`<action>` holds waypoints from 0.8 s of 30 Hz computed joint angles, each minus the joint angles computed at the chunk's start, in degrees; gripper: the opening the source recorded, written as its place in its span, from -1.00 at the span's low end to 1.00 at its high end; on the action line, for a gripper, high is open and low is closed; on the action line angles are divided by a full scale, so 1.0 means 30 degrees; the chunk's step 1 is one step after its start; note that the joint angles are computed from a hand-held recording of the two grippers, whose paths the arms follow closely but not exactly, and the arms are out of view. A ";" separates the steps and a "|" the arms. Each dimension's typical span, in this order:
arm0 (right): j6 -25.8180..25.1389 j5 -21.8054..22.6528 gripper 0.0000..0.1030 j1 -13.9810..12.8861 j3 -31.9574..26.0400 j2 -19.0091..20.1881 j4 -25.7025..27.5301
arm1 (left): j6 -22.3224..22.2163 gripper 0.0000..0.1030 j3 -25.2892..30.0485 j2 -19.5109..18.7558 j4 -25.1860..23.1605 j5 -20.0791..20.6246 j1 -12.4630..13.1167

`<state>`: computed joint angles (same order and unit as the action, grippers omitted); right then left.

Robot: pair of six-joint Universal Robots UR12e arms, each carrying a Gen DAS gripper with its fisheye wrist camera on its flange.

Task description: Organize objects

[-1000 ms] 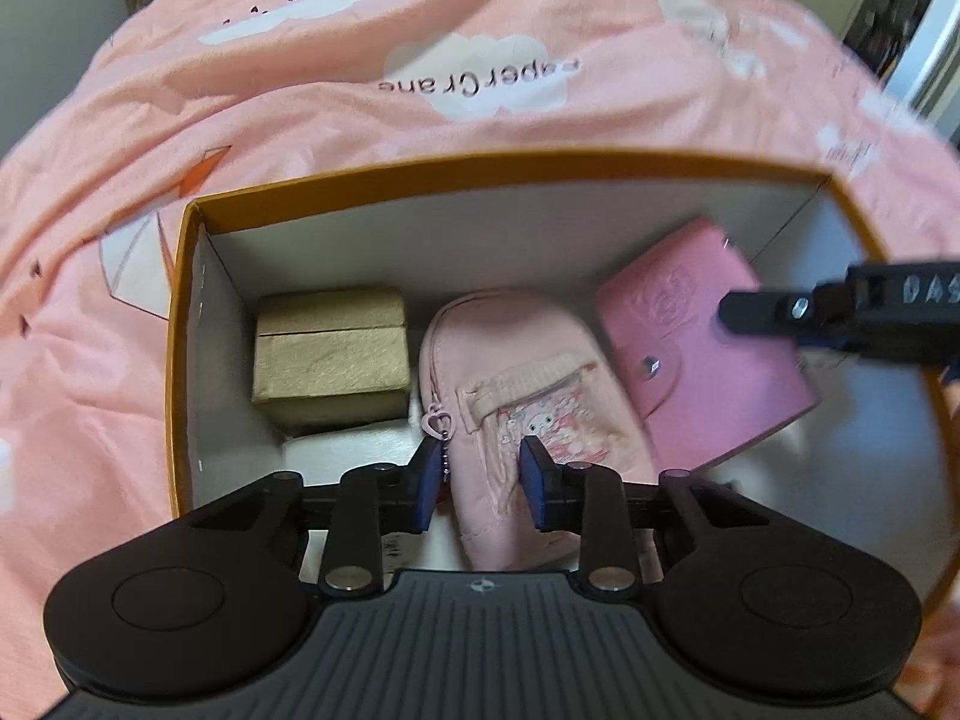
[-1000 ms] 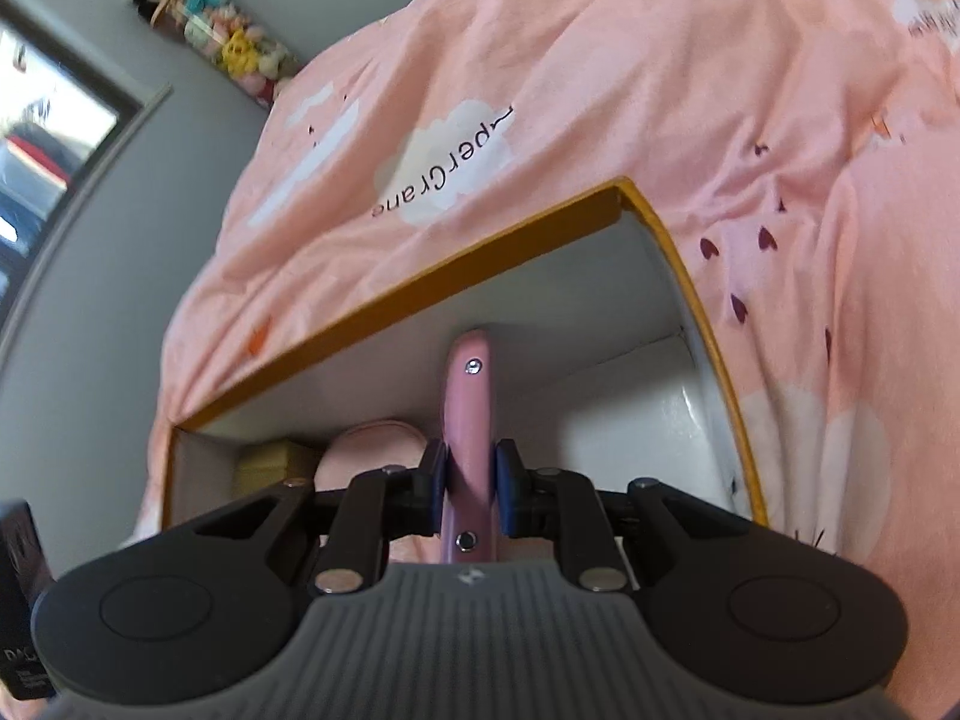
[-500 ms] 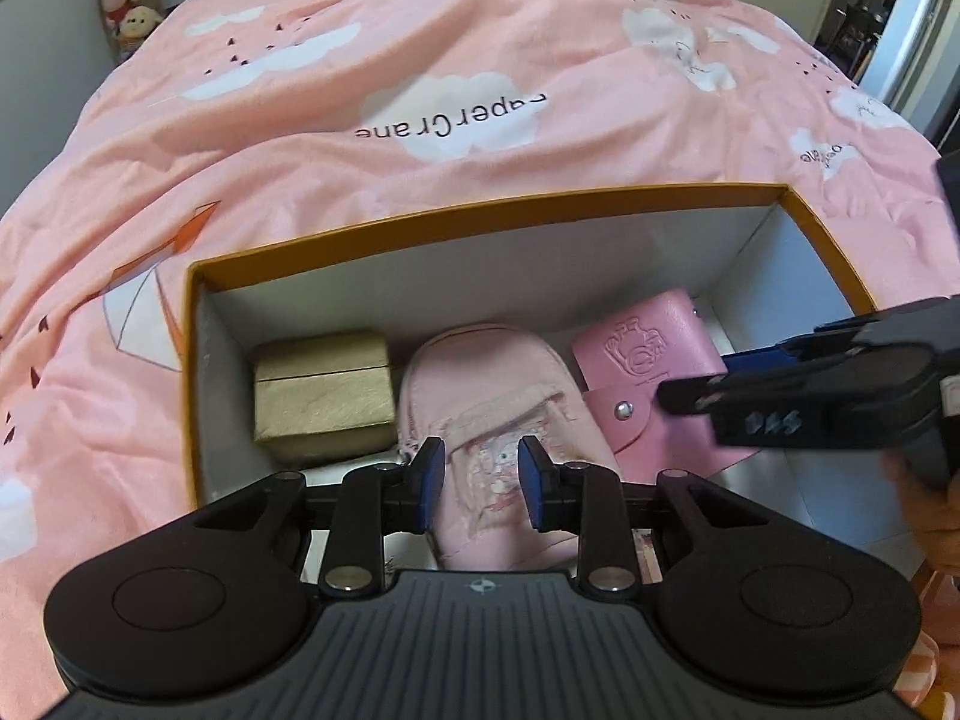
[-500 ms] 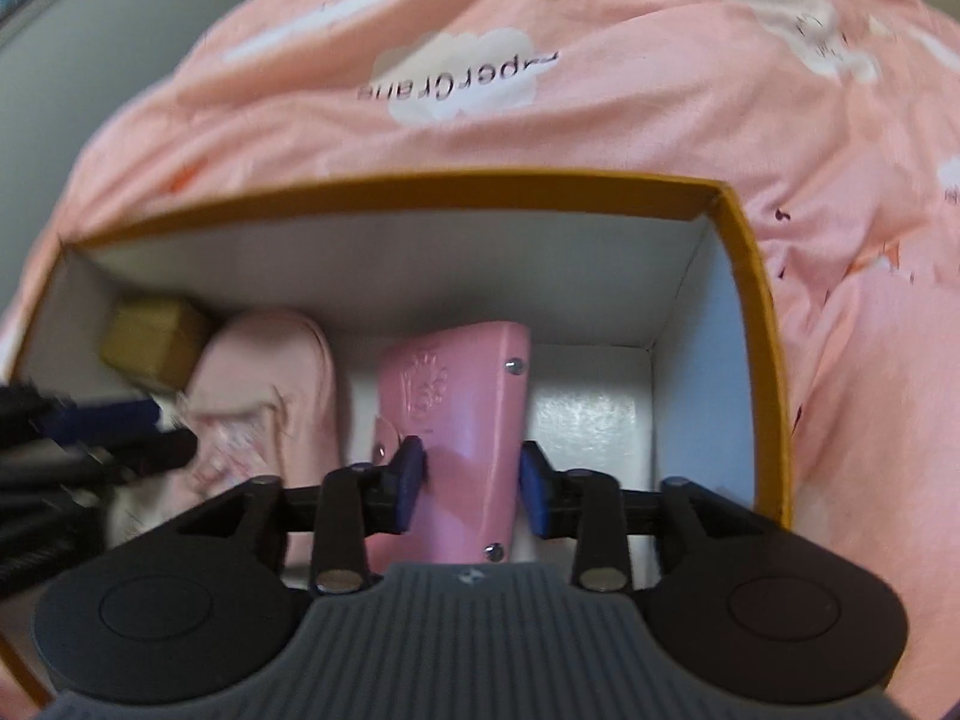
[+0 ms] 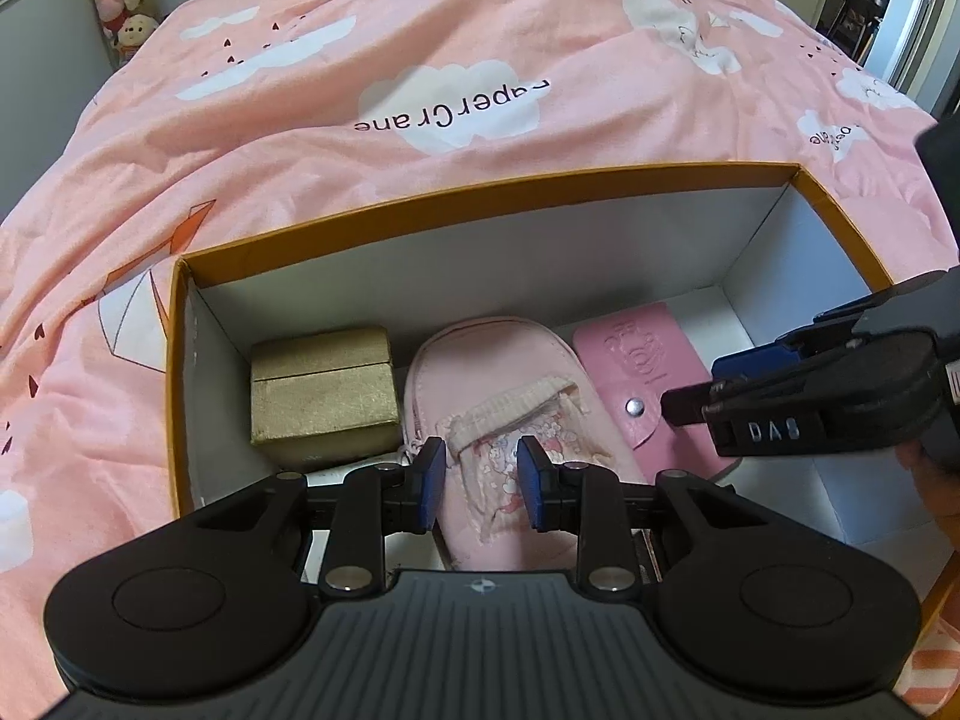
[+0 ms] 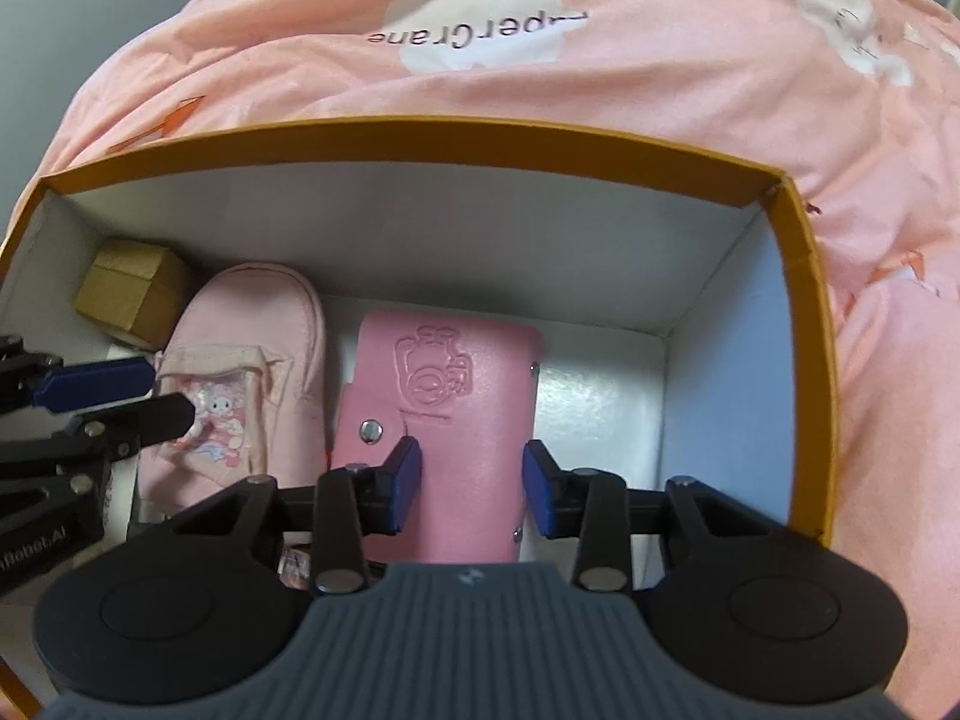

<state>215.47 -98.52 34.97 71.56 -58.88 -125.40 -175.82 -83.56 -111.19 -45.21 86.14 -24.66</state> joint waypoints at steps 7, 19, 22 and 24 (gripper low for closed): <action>-0.1263 0.0191 -0.22 0.0183 0.0224 0.0026 -0.1022 | 0.0033 -0.36 -0.0080 -0.0068 0.0083 0.0265 -0.0055; 0.0014 0.1920 -0.56 0.0231 0.1365 -0.1122 -0.0763 | -0.0819 -0.36 -0.1251 0.0738 0.1495 -0.0306 0.0094; 0.0764 0.3405 -0.55 0.0015 0.1728 -0.1244 -0.0985 | -0.1011 -0.36 -0.1486 0.0962 0.1539 -0.0404 0.0085; 0.0907 0.3465 -0.55 0.0026 0.1671 -0.1146 -0.0826 | -0.1223 -0.36 -0.1641 0.1121 0.1582 -0.0417 0.0072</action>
